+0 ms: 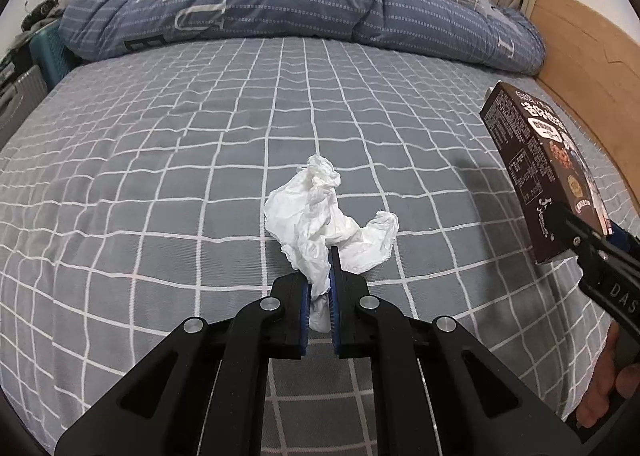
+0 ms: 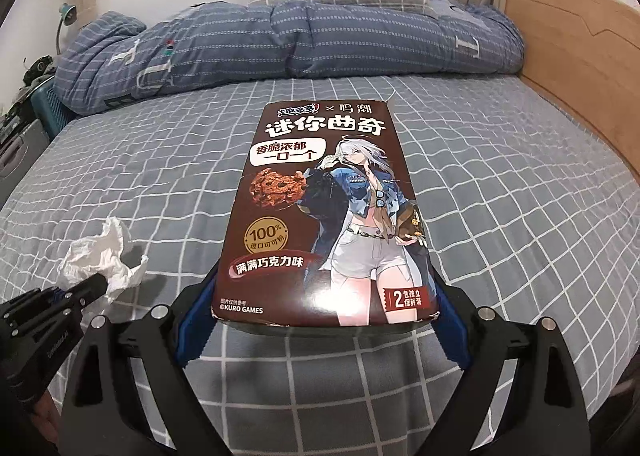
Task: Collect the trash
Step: 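Lift the tissue and brown box with both tools toward the bin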
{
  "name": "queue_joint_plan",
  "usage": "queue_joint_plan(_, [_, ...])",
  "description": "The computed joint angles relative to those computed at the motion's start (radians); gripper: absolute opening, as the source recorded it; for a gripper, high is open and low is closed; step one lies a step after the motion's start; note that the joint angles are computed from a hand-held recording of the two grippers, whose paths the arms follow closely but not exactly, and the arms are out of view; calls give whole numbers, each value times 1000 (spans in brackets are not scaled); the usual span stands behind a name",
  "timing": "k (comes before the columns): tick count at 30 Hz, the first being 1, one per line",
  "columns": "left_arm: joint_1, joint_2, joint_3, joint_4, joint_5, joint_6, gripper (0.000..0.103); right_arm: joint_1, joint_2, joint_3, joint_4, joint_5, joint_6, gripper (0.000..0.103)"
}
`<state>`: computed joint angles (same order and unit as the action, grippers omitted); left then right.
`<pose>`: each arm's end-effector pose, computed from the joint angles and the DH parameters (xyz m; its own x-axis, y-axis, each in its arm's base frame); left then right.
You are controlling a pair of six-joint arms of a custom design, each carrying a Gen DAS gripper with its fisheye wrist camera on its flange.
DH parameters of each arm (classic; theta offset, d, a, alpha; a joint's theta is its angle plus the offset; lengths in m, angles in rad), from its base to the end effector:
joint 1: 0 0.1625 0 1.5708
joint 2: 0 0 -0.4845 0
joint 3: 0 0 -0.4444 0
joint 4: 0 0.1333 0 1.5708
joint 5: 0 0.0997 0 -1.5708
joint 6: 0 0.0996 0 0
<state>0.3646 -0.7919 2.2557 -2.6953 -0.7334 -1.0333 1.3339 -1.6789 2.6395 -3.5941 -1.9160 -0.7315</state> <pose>-0.3555 -0.3576 -0.0306 -0.7607 0.0765 -0.6446 0.4445 0.7851 -0.4314 0.0187 -0.3468 0.3215 -0.7054 0.0623 0.7061 -0.4797 0.6914 -0.5402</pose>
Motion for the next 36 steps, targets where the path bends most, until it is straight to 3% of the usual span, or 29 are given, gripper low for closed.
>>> queue_joint_plan(18, [-125,-59,57,98,-8,-142,7,-10,-194,92,83,62,-34,86])
queue_joint_plan(36, [-222,-135,128,222,-29,-292,7,3,-365,179,159,78,-84,86])
